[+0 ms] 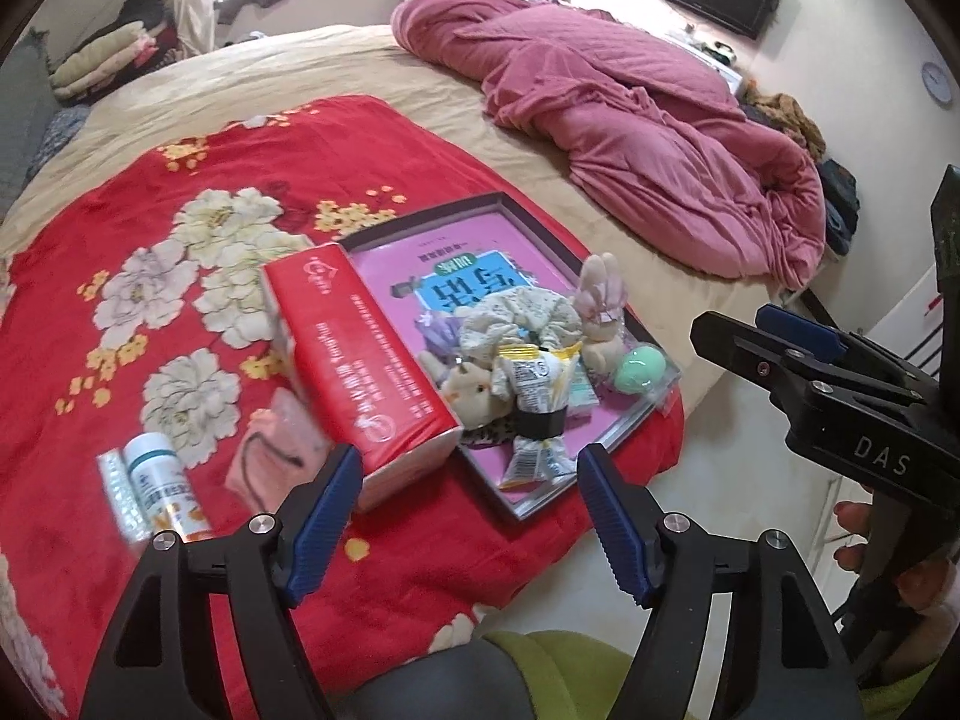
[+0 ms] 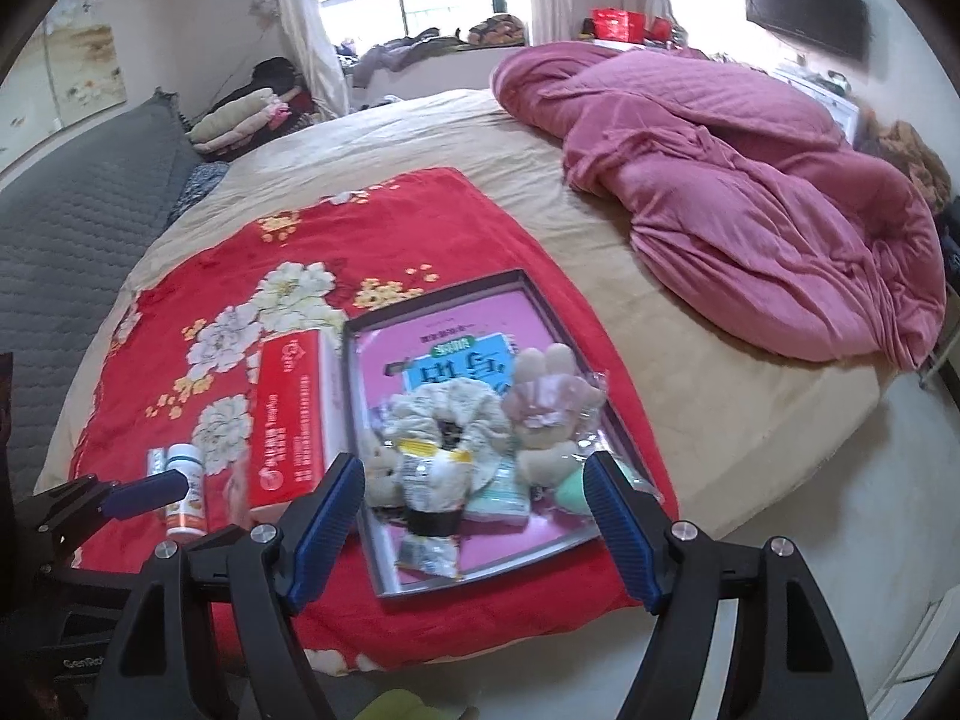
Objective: Organize soft objects
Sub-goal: 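Withdraw both open tools from the tray toward the remaining loose items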
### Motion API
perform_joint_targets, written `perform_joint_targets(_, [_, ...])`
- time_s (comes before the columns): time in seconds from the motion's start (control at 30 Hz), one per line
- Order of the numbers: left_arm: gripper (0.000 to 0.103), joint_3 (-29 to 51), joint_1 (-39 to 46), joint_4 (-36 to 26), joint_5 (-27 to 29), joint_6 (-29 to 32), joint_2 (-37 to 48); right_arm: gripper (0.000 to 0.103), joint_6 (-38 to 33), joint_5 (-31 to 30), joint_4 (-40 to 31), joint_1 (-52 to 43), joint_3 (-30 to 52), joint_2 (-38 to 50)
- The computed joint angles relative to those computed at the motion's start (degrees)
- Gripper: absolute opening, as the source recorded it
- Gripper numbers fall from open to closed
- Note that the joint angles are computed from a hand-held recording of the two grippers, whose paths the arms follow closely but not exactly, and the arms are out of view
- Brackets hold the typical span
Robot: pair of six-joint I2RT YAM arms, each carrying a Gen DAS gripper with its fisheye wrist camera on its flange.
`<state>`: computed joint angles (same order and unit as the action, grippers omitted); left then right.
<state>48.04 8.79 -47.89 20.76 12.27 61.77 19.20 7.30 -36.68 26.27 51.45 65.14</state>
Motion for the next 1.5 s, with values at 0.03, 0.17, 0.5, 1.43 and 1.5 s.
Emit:
perform_joint_targets(0.03, [0.075,-0.1,1.1,-0.5,0.4,0.7,-0.6,0.075,0.3,0.7,-0.4,1.4,0.5,-0.2])
perform_joint_targets(0.17, [0.076,0.2,9.0,-4.2,3.9,5.3,-2.4,0.075,2.0,3.4,-1.9,6.9,2.6,-0.1])
perform_joint_targets(0.5, [0.076,2.8,37.6,-11.7,11.8,24.5,3.0,0.076,5.5,8.9,-1.8,21.5,8.3,7.2])
perform_joint_targets(1.43, [0.076,9.6,54.3,2.7,7.4,28.5,34.5,0.076,31.6,-2.0,21.3,29.1,9.3,39.6])
perform_joint_targets(1.5, [0.076,10.3,53.0,3.5,7.1,27.1,36.0,0.076,32.4,-3.7,23.5,28.3,9.4,41.3])
